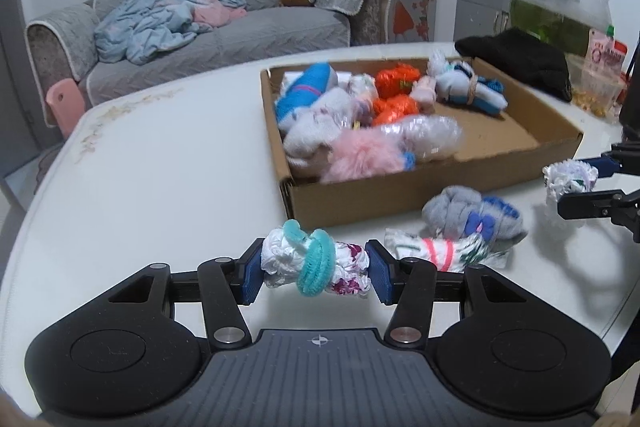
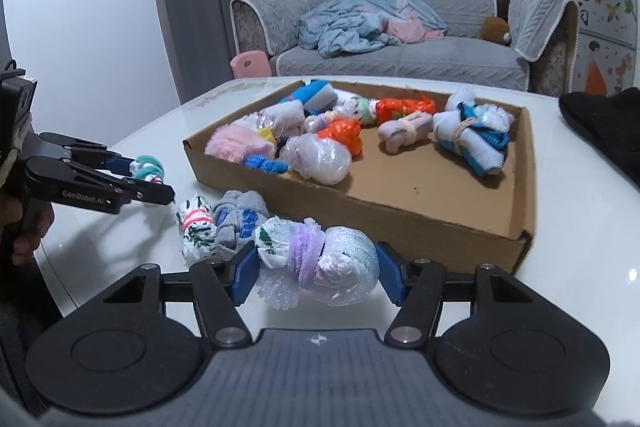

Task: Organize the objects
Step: 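Lift both held bundles and carry them over the cardboard tray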

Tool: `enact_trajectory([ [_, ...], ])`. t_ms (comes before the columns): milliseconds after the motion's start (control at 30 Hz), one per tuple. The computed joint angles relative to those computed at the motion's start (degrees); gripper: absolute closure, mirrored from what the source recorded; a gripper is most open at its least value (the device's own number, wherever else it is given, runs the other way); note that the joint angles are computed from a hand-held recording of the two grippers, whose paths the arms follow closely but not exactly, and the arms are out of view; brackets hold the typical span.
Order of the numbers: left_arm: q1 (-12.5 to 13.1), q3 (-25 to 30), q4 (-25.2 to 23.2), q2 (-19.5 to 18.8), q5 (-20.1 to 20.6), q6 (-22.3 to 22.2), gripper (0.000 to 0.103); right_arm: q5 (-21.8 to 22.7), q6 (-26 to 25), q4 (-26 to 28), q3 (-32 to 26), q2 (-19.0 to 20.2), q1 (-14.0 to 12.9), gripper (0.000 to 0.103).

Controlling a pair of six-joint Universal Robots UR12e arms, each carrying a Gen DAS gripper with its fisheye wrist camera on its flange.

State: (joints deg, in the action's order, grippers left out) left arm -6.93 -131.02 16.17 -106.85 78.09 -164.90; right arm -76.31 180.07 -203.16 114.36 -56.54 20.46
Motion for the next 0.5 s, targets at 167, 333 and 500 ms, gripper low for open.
enact_trajectory([
  [167,-0.5,0.3,-1.2,1.8,-1.0,0.5,0.044,-0.3,-0.3,-0.9,1.4,-1.6,-1.2,0.045],
  [333,-2.6,2.3,-2.1,2.0,-2.1,1.3,0.044,-1.3,1.3,-2.9,1.5,-2.9,-2.8,0.045],
  [500,-5.0,5.7,-3.6,1.5,-2.3,1.6,0.044,-2.3,0.2,-3.9,0.4,-3.4,-4.0,0.045],
])
